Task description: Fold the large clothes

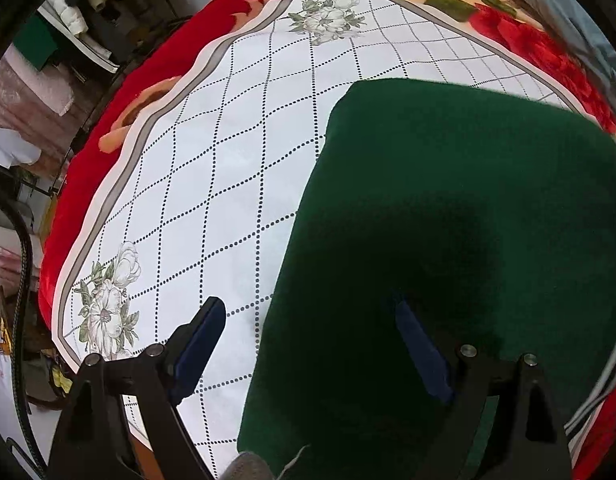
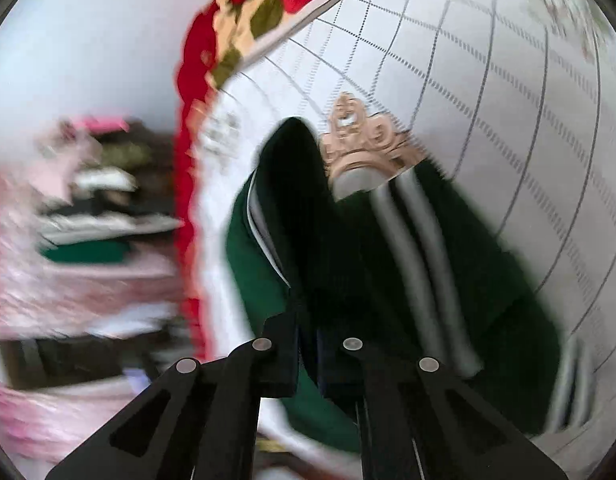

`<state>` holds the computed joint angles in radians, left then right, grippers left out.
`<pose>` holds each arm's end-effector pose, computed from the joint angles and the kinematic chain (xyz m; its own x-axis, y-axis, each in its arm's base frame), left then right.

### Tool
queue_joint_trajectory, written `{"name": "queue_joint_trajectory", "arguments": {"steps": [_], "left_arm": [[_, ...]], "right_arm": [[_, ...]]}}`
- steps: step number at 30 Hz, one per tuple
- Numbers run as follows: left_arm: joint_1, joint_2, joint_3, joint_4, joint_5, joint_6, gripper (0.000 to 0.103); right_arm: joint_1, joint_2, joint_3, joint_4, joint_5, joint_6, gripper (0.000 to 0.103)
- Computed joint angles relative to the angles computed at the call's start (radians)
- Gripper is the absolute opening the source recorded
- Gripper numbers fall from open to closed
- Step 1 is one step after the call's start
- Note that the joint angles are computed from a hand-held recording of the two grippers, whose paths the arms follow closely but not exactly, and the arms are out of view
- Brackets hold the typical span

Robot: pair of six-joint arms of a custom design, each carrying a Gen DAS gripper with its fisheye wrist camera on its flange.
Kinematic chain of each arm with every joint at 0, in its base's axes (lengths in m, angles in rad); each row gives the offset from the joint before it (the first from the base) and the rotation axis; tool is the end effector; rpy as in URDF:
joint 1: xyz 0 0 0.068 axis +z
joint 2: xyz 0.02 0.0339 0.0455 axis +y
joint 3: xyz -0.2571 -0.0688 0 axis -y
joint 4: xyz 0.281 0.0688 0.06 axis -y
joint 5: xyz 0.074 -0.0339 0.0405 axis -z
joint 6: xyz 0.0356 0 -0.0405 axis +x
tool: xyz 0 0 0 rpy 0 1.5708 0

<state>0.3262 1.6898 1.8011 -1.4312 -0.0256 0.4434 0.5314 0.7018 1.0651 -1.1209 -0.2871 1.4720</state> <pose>0.3316 0.1131 0.3535 -0.9689 0.1250 -0.2136 0.0989 0.9867 0.1289 0.1187 0.0814 0.3611 -0.7186 0.6847 0.1220 0.5241 0.4178 0.7421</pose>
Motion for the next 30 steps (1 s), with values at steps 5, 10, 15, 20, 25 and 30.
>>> {"name": "queue_joint_trajectory", "arguments": {"steps": [5, 10, 15, 20, 25, 30], "left_arm": [[-0.015, -0.002, -0.008, -0.009, -0.009, -0.012, 0.087], [-0.025, -0.023, -0.029, -0.004, -0.024, -0.003, 0.087], [-0.003, -0.017, 0.018, -0.061, -0.034, 0.014, 0.087], [0.034, -0.054, 0.042, -0.078, -0.043, 0.058, 0.087], [0.067, -0.057, 0.046, -0.092, -0.020, 0.072, 0.087], [0.074, -0.049, -0.044, -0.056, -0.021, 0.101, 0.087]], "right_arm": [[-0.055, 0.067, 0.003, -0.188, 0.009, -0.110, 0.003], [-0.039, 0.217, -0.054, -0.249, 0.050, -0.274, 0.003], [-0.150, 0.187, -0.011, -0.276, -0.064, -0.348, 0.011], [-0.109, 0.011, 0.032, -0.380, -0.106, -0.222, 0.042], [0.261, -0.105, -0.086, -0.245, -0.037, 0.149, 0.047], [0.417, -0.075, -0.229, -0.094, 0.030, 0.271, 0.041]]}}
